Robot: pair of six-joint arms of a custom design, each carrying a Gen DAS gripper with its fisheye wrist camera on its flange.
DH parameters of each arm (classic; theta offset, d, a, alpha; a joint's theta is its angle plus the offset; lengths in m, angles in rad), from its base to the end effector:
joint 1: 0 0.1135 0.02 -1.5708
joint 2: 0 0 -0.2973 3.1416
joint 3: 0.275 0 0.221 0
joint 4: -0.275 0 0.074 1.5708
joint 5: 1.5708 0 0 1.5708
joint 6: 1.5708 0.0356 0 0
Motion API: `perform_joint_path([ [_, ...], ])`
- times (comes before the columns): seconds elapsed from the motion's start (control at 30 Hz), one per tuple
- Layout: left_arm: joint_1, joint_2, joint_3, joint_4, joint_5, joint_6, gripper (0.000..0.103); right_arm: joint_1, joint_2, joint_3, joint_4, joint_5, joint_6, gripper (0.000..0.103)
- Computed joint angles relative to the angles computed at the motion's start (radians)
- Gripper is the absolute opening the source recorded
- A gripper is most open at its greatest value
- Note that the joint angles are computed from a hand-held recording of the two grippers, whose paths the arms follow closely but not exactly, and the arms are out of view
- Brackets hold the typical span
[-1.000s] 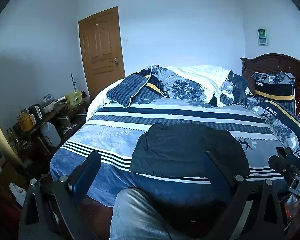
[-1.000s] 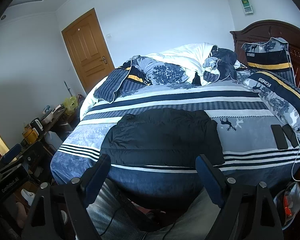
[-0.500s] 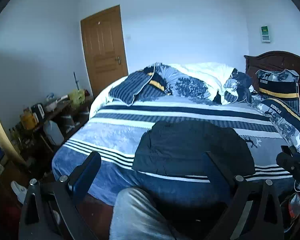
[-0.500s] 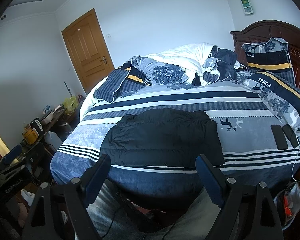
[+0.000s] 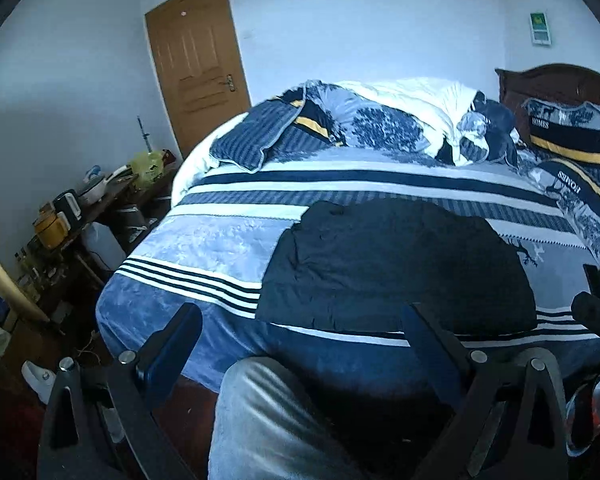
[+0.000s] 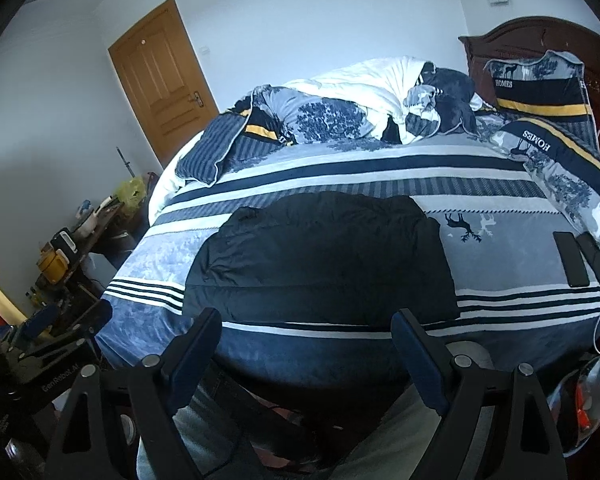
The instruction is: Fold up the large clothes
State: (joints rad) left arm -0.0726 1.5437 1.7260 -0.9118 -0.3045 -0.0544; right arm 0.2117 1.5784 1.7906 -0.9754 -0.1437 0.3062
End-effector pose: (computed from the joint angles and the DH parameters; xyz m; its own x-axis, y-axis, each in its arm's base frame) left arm 0.2907 -0.0104 0.4363 -0.6554 -0.0043 -0.7553 -0.1896 0.9689 0.1590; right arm 0.2888 0.0673 0.4387 -0.7376 0.1466 -0.6592 -0.0910 0.9456 0.3122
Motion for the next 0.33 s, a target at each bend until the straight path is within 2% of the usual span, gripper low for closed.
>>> perform_joint_path([
  [0.17, 0.007, 0.101, 0.032, 0.042, 0.026, 0.003, 0.1, -0.031, 0.082, 0.01, 0.036, -0.041, -0.015, 0.089],
  [0.23, 0.008, 0.141, 0.029, 0.097, 0.031, 0.013, 0.1, -0.046, 0.117, 0.016, 0.063, -0.063, -0.02, 0.089],
  [0.33, 0.035, 0.245, 0.098, 0.091, 0.098, 0.0, 0.1, -0.066, 0.199, 0.055, 0.076, -0.098, -0.035, 0.089],
])
